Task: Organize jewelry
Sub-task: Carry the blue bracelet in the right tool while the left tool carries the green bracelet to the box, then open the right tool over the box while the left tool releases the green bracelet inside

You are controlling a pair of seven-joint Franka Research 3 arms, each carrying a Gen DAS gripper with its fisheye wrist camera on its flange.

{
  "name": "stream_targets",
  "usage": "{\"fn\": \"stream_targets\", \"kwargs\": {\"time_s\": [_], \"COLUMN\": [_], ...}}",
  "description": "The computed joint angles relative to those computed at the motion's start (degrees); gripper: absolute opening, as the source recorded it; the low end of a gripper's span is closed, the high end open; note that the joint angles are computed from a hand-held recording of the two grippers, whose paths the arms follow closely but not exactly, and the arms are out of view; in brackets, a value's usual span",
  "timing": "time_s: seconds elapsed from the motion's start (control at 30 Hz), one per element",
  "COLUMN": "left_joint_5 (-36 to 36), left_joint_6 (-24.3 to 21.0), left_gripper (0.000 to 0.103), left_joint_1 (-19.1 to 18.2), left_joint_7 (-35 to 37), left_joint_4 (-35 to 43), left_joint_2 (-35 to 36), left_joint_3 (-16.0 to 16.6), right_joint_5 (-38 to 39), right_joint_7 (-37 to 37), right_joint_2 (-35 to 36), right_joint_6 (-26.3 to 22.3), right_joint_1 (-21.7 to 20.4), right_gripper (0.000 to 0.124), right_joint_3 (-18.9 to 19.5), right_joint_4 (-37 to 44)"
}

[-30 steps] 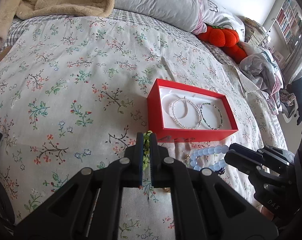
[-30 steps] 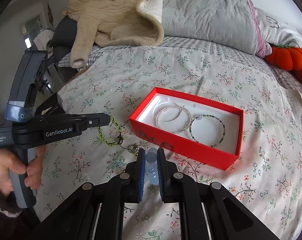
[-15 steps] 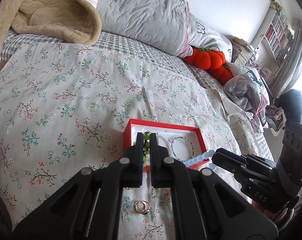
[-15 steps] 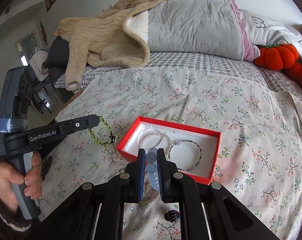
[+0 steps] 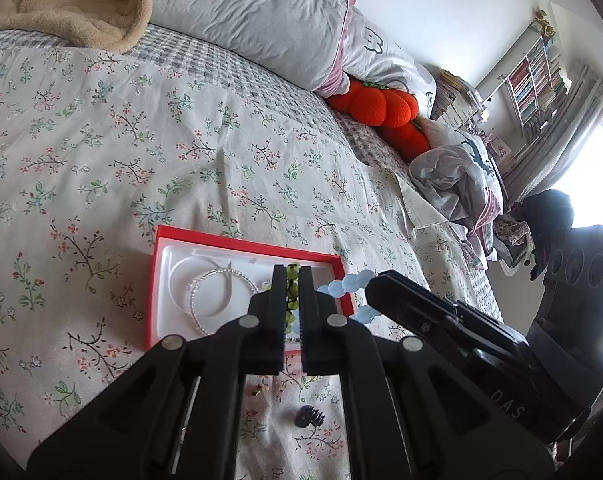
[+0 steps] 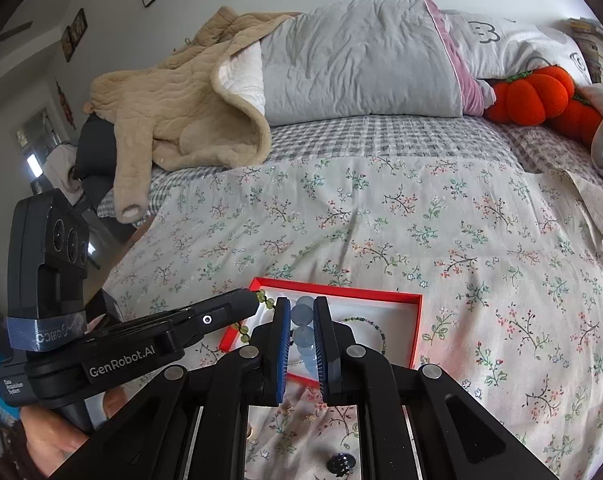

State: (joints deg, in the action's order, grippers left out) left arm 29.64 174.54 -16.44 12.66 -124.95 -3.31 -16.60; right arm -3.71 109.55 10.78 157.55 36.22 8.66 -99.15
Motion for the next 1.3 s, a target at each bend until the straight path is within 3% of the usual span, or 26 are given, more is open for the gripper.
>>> {"fn": "stream_targets", "kwargs": {"time_s": [0.1, 0.27, 0.47, 0.6, 1.03, 1.3], "left_joint_5": [0.08, 2.35, 4.67, 5.83, 6.64, 7.27], "left_joint_6": [-1.24, -8.21, -14.98, -16.99, -23.09, -28.78], "left_gripper": [0.006, 0.006, 0.006, 0.006, 0.007, 0.026], "left_joint_1": [-0.15, -0.78, -1.28, -1.68, -3.05, -4.19], "left_joint_7": [-0.43, -0.45, -0.53, -0.66, 1.69, 4.17], "left_joint_4": [0.84, 1.88, 3.14, 3.88, 6.52, 6.63], "left_joint_2": [1.51, 1.91, 2.28, 2.73, 3.59, 0.77], "left_joint_3": [0.08, 0.45, 0.69, 0.72, 0.61, -0.51], "right_joint_5": [0.55, 2.09, -3.15, -5.04, -0.01, 5.04], "right_joint_7": [0.15, -1.27, 2.56, 4.07, -1.69, -8.92], "right_joint_2": [1.44, 3.85, 4.57, 4.95, 6.08, 3.14], "right_joint_6": [-0.7, -2.22, -3.39, -4.44, -4.48, -6.55], "right_joint_1": [0.04, 0.16, 1.6, 1.17, -0.96, -2.41], "right_gripper": [0.012, 0.012, 0.012, 0.012, 0.014, 0.016], "right_joint_3": [0.03, 0.0, -2.84, -3.37, -1.77, -0.02], "right_joint_4": [1.17, 2.96, 3.38, 3.48, 3.91, 1.87]}}
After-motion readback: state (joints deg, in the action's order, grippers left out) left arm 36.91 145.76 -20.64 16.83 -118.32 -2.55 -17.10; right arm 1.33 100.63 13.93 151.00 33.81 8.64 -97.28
